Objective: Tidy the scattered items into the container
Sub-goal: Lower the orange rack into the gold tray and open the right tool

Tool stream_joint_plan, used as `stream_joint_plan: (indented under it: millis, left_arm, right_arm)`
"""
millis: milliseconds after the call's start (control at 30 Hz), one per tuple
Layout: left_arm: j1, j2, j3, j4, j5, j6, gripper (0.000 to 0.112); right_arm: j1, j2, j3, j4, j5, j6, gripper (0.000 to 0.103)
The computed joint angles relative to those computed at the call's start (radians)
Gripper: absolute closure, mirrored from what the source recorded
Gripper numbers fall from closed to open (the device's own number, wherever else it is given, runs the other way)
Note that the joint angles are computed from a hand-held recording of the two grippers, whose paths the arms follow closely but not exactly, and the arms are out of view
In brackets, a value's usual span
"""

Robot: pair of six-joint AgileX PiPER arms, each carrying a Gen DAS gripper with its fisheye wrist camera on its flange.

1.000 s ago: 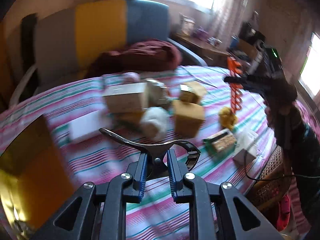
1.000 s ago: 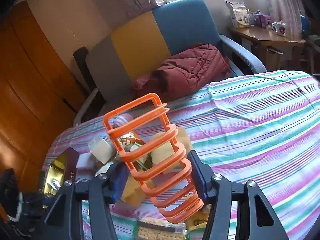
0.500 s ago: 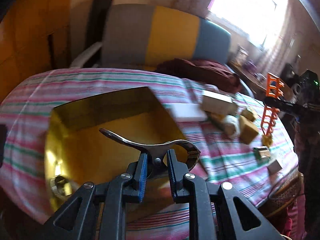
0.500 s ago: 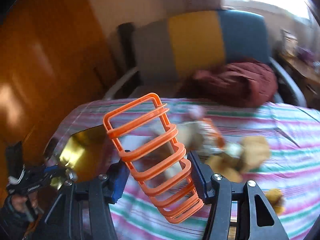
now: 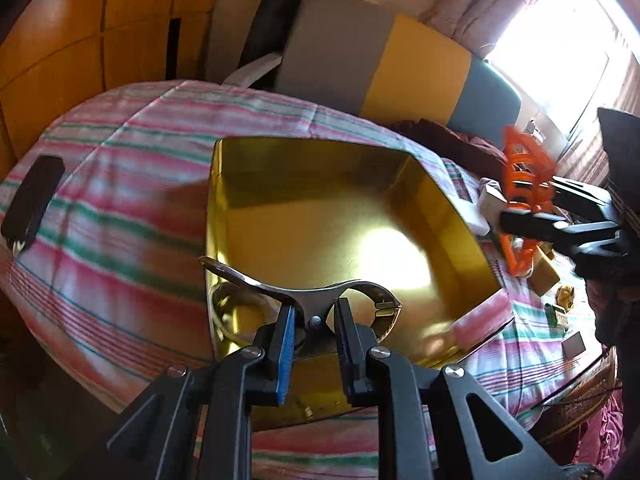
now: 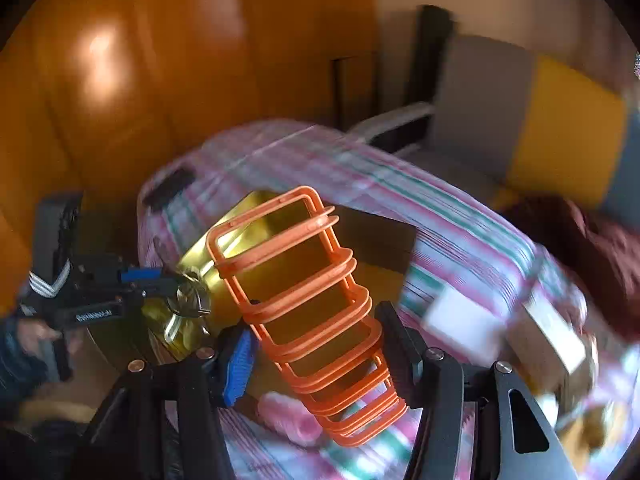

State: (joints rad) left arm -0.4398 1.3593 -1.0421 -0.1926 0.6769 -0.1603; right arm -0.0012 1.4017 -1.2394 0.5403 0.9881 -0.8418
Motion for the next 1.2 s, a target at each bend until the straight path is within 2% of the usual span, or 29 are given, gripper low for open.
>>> stream_joint_plan:
  millis: [133, 267, 400, 533, 600, 733, 800, 1033, 1200]
  left_arm:
    - [0.057, 0.015, 0.022, -0.087, 0.013, 0.085, 0.094]
    - [0.070, 0.018, 0.023, -0.133, 0.018, 0.131, 0.094]
    - [0.051, 0.057, -0.017, -0.128, 0.041, 0.158, 0.094]
    - [0.024, 0.100, -0.053, -0.118, 0.075, 0.163, 0.094]
    - [0.020, 0.101, -0.052, -0.128, 0.085, 0.172, 0.091]
    - [0.033, 0.071, -0.035, -0.140, 0.099, 0.176, 0.087]
    - [0.042, 0.052, -0.028, -0.140, 0.107, 0.173, 0.087]
    - [0.070, -0.014, -0.004, -0.148, 0.100, 0.171, 0.087]
    - [0.024, 0.029, -0.055, -0.105, 0.074, 0.126, 0.087]
  right_arm:
    - [0.188, 0.072, -0.014, -0.192, -0.071, 0.071, 0.045]
    - [0.302, 0.165, -0.020, -0.357, -0.081, 0.103, 0.045]
    - [0.333, 0.221, 0.001, -0.424, -0.069, 0.087, 0.045]
    - [0.320, 0.251, 0.024, -0.423, -0.059, 0.062, 0.045]
    - [0.299, 0.246, 0.034, -0.395, -0.052, 0.035, 0.042]
    - [0.249, 0.238, 0.038, -0.327, -0.010, -0.020, 0.025]
    - [0.208, 0.234, 0.042, -0.271, 0.009, -0.057, 0.022]
    - [-0.006, 0.228, 0.007, 0.017, 0.130, -0.142, 0.021]
    - [-0.175, 0.195, 0.014, 0.235, 0.189, -0.089, 0.021]
